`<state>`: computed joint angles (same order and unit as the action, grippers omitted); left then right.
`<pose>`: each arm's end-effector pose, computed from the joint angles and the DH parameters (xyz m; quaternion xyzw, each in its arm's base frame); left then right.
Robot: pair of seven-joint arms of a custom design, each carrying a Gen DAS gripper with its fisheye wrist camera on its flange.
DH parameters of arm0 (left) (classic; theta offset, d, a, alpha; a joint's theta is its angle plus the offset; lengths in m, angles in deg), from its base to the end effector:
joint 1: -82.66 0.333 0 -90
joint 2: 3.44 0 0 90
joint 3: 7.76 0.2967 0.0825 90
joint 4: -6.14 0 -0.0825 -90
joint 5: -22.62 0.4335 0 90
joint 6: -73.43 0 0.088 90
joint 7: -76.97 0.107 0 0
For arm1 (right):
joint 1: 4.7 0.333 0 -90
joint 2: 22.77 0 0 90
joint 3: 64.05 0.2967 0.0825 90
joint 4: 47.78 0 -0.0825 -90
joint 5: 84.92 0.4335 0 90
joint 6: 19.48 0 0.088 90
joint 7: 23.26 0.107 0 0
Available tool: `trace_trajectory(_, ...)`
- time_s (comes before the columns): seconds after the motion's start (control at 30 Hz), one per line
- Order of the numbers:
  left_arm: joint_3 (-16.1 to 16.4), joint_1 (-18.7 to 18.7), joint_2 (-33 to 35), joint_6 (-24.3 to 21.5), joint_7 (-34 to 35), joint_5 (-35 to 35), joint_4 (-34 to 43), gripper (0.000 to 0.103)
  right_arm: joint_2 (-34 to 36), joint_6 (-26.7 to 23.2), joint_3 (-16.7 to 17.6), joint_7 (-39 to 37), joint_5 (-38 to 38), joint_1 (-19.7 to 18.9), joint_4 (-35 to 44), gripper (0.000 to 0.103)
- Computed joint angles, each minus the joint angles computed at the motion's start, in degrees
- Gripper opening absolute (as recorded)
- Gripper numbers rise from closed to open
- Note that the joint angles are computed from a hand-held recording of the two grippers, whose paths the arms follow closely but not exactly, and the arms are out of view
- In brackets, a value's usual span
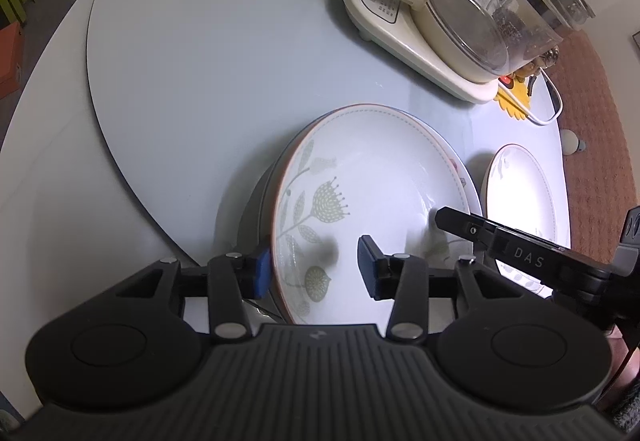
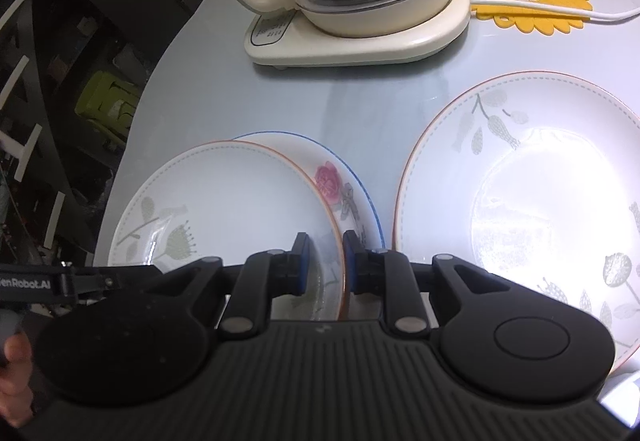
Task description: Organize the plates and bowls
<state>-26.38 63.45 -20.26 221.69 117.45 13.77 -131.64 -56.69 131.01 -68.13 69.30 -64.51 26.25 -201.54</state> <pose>0.4240 -0.3277 0.4258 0.7853 -0.5746 0.2307 0.0028 0.4042 0.1972 0.4317 -0.7281 0.6190 -0.0038 0.2944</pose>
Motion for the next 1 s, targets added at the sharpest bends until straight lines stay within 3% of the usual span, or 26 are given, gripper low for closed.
trace_trajectory(0.43, -0.4, 0.3, -0.2, -3.9, -1.0, 1.5, 1.3, 0.054, 1.1, -1.4, 2.1, 1.9, -3.5, -1.3, 1.4, 0.022)
trace_trajectory(0.73, -1.7, 0.7, -0.8, -2.8, -3.6, 4.5, 0.5, 0.055, -0.8, -0.8, 3.2, 5.8, -5.9, -2.3, -0.1, 0.019)
trace_trajectory(1.0, -2.7, 0.8, -4.0, -2.2, -6.7, 7.1, -1.2, 0.055, -3.8, 0.1, 6.0, 13.3, -11.9, -4.2, -1.3, 0.023)
